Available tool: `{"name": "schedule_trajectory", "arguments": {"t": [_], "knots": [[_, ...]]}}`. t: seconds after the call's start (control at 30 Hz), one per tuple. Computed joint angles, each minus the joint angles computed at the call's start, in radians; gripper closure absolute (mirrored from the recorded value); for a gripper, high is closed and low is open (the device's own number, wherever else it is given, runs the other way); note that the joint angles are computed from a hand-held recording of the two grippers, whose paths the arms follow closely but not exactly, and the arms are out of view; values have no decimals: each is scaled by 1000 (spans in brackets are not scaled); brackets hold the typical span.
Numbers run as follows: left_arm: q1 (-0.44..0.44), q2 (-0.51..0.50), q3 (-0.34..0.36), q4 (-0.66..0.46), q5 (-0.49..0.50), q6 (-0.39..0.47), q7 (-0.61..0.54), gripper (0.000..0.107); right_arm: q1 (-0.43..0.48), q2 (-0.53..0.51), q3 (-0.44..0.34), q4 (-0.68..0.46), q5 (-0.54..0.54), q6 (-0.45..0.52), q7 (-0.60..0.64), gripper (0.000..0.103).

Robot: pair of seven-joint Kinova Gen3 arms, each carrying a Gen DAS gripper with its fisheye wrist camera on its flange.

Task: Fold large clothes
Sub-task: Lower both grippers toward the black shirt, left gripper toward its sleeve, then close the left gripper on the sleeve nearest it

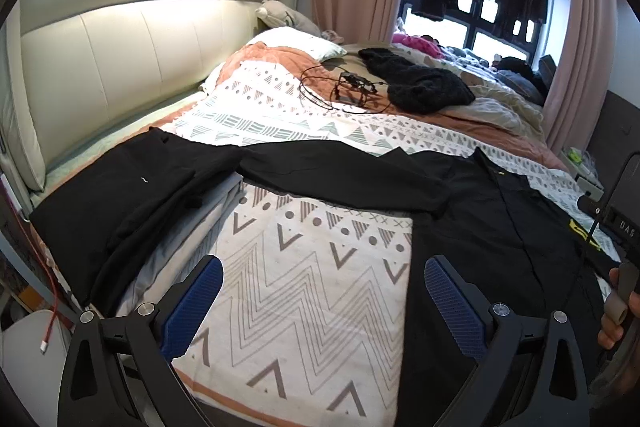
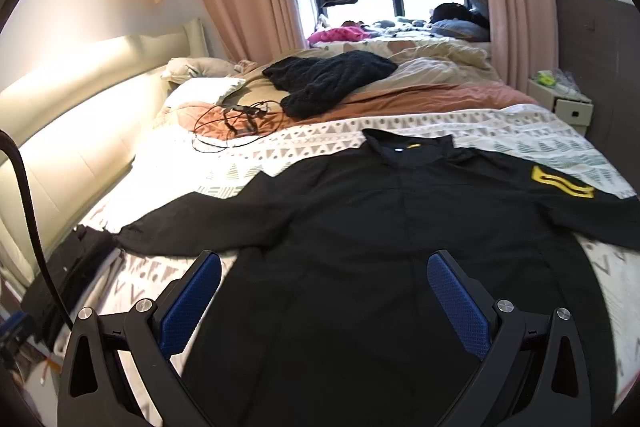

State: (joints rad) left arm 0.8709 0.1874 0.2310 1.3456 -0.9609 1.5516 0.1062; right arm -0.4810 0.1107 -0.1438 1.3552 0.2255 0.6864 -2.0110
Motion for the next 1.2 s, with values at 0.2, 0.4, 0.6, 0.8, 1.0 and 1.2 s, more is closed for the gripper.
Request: {"name": "schedule_trajectory", "arguments": {"t": [0.2, 0.4, 0.6, 0.8, 1.0, 1.2], "knots": [[-83, -18, -28, 36, 44, -71, -21, 7, -18, 114, 3, -140, -51, 21, 30, 0], [-197, -33, -53, 80, 97, -177, -68, 11, -34, 204, 18, -205, -102, -23, 76, 0], [-325, -31, -95, 112, 182, -331, -119, 21, -5, 292, 6, -241, -189, 4, 171, 9], [-404, 42, -137, 55, 249, -387, -242, 24, -30, 342, 38, -274, -176, 61, 200, 12], [-469, 124, -194, 4, 360, -436, -315, 33, -16, 396, 45, -329, -199, 106, 226, 20], [-525, 220, -241, -59, 475, -447, -409, 44, 10, 481, 61, -453, -236, 233, 201, 37]]}}
